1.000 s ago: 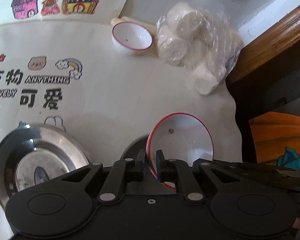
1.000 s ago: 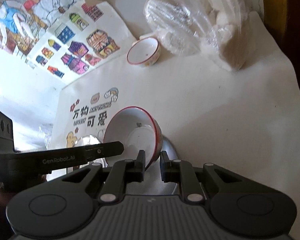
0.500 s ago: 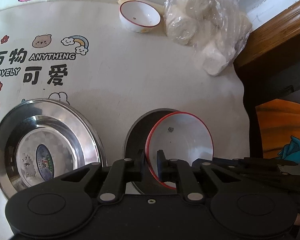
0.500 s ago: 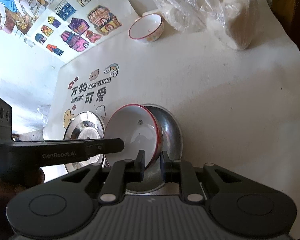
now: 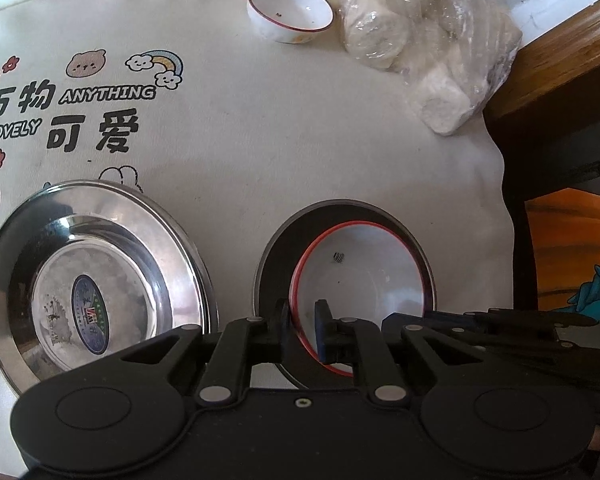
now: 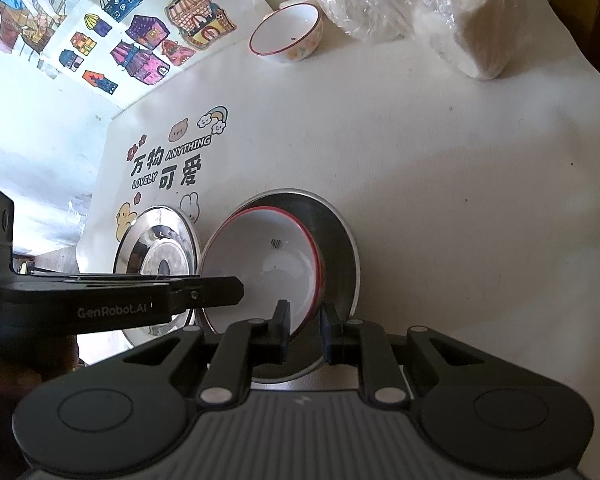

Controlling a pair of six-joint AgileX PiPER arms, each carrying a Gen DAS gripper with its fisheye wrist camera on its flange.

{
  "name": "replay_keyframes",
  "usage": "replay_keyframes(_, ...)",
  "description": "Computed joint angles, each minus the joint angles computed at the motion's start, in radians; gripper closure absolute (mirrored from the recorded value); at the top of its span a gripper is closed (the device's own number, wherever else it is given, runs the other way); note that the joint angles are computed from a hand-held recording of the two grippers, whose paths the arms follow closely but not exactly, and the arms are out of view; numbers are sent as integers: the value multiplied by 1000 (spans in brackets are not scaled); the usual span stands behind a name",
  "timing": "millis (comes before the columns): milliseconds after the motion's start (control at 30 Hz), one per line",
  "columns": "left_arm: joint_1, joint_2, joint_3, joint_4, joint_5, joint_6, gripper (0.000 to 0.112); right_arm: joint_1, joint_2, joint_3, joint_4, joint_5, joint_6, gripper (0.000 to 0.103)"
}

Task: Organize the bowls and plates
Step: 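Lower the white bowl into the steel bowl and open both tools, then move both tools to the second red-rimmed white bowl by the bag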

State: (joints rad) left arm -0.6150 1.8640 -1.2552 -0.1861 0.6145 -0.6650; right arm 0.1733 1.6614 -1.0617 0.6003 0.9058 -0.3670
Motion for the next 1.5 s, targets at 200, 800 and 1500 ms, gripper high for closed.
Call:
replay_keyframes(200, 3, 10, -9, -3, 10, 1, 100, 2, 13, -10, 0, 6, -2, 86)
replay_keyframes(800, 11, 25, -15, -20, 13, 21, 95, 10, 23, -15, -6, 1, -6, 84)
replay_keyframes(1500, 21, -9, -39, -28, 72, 76, 79, -5, 25, -48, 10, 39, -31, 65)
